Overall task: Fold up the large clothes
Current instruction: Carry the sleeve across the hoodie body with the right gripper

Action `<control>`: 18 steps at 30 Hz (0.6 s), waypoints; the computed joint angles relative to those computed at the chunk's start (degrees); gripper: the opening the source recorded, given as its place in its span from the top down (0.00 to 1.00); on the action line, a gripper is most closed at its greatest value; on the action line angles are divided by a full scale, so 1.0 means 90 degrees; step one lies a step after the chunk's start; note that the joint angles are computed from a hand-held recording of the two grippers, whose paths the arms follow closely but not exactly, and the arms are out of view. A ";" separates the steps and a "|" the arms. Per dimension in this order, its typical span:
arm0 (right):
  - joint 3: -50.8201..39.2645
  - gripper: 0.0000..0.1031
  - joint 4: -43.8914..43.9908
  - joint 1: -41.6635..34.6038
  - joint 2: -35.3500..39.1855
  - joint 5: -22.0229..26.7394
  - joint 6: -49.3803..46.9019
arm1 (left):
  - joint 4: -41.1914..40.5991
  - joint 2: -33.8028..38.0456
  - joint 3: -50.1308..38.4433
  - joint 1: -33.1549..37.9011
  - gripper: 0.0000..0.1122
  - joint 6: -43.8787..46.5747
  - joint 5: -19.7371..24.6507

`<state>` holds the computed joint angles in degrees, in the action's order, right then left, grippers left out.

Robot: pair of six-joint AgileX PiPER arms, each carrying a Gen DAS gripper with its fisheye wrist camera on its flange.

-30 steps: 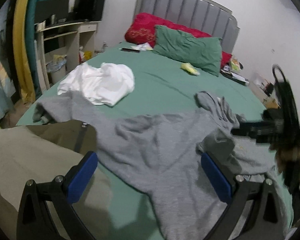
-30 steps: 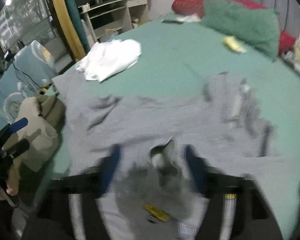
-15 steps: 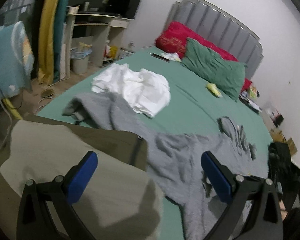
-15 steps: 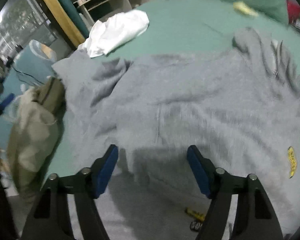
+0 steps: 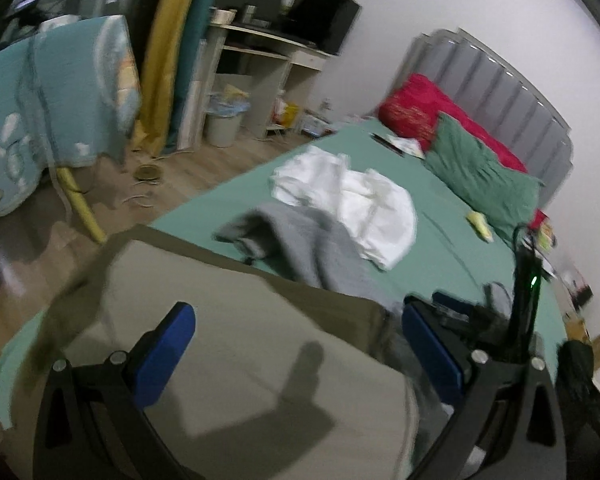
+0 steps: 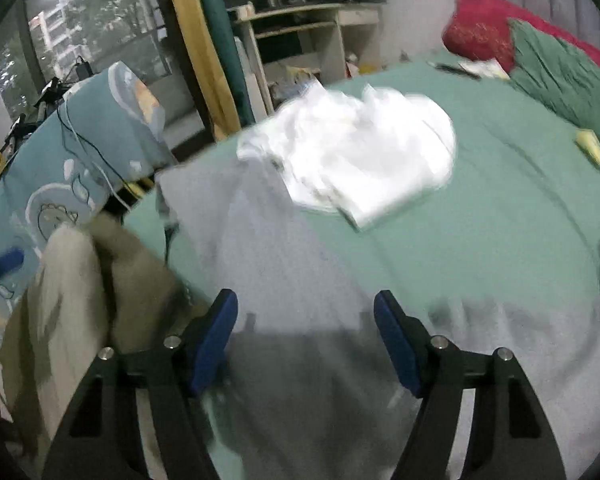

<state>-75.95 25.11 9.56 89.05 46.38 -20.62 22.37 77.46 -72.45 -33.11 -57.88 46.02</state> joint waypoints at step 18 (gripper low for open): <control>-0.3160 0.96 -0.1068 0.1459 0.2131 0.0335 0.1391 | -0.0306 -0.0224 0.0604 0.1164 0.08 0.0085 -0.0248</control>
